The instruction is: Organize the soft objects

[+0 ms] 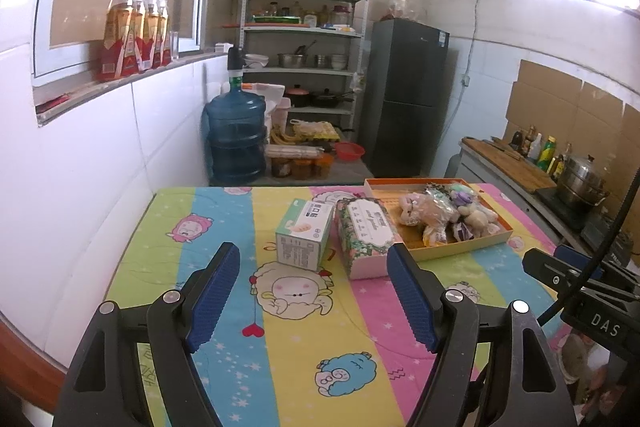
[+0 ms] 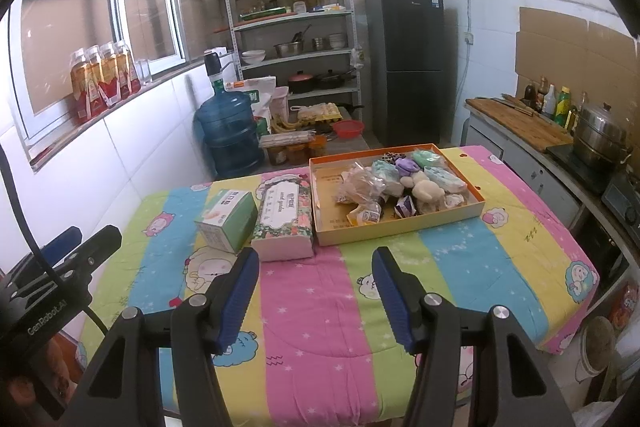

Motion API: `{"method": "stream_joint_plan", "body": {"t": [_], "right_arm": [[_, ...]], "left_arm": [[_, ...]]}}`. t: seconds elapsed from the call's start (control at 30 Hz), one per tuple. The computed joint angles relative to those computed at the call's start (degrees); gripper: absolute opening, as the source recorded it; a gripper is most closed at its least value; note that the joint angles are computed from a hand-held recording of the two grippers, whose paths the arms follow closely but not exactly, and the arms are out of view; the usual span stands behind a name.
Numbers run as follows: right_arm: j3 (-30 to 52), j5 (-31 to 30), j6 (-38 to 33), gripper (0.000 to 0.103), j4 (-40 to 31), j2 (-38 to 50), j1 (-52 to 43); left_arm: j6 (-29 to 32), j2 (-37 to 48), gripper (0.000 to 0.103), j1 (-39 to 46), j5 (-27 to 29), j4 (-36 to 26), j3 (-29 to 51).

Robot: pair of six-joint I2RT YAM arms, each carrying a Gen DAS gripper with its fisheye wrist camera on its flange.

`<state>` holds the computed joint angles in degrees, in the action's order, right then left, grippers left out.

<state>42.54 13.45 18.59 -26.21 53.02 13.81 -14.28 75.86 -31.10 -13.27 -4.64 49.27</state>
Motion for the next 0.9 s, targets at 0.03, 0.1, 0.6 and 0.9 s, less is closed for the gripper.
{"method": "stream_joint_plan", "body": {"t": [0.03,0.1,0.6,0.9], "right_arm": [[0.0,0.0,0.0,0.059,0.0,0.0,0.0],[0.0,0.0,0.1,0.059,0.0,0.0,0.1],[-0.8,-0.1,0.5,0.059,0.5,0.1,0.0],[-1.7,-0.9,0.4,0.059,1.1,-0.2,-0.9]], "left_arm": [[0.0,0.0,0.077,0.0,0.1,0.1,0.0],[0.1,0.0,0.077,0.0,0.1,0.1,0.0],[0.2,0.3,0.077,0.4,0.5,0.1,0.1],[0.2,0.6,0.077,0.2,0.3,0.1,0.2]]}}
